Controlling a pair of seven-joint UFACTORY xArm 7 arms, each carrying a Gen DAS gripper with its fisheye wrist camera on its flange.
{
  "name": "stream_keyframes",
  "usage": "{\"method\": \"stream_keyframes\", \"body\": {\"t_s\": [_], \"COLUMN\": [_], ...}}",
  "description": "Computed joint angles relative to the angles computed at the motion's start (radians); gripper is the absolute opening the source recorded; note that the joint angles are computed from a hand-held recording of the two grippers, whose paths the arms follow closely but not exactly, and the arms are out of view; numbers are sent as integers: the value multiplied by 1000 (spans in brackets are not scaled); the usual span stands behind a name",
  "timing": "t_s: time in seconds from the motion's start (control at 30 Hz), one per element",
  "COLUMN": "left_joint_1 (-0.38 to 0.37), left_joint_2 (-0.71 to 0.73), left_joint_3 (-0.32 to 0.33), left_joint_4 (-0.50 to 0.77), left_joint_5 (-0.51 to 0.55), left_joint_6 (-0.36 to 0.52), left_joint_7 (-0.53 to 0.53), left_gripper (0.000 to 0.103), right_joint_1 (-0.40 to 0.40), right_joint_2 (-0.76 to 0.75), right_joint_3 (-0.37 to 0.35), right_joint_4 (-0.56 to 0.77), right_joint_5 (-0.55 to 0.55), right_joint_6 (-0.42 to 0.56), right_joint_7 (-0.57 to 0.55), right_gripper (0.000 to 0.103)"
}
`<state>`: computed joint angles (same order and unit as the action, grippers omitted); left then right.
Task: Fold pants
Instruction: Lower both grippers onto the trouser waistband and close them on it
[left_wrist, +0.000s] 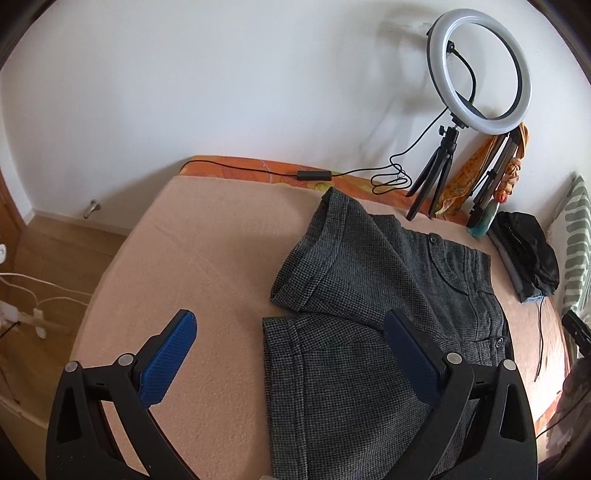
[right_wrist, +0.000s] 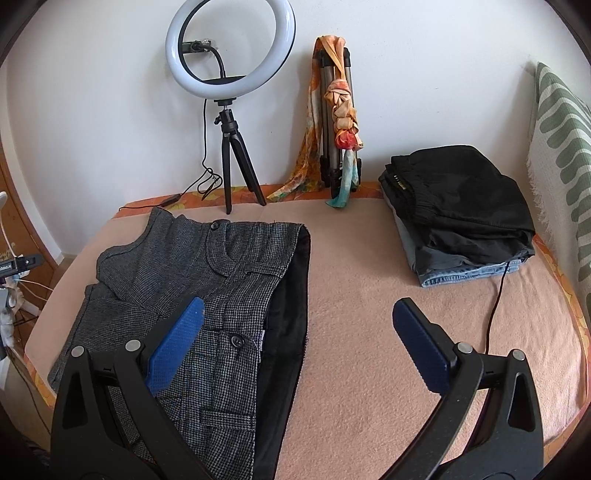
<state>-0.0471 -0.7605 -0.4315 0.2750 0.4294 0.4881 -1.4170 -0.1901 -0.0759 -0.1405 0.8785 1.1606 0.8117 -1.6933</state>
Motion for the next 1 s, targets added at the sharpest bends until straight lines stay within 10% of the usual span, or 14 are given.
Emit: {"method": "stream_keyframes", "body": {"t_s": [0.23,0.37,0.67,1.0], "left_joint_1": [193,263,207,73], "left_joint_2": [277,381,527,850], "left_joint_3": [15,-12,155,346], "left_joint_4": [38,101,271,516], "left_joint_5": [60,109,238,32], "left_joint_6": [-278,-262,-255,-372], "left_joint_7": [-2,-25,75,326], "left_gripper": [100,100,100,100], "right_joint_1": [-3,-23,-29,-33], "right_joint_2": [183,326,602,788], "right_joint_3": [53,102,231,313], "right_joint_4": [168,330,648,856], "right_joint_5": [-67,-139,-285,-422], "right_joint_6": [2,52,62,119], "right_joint_7": [171,313,513,649], "right_gripper": [103,103,103,103]}}
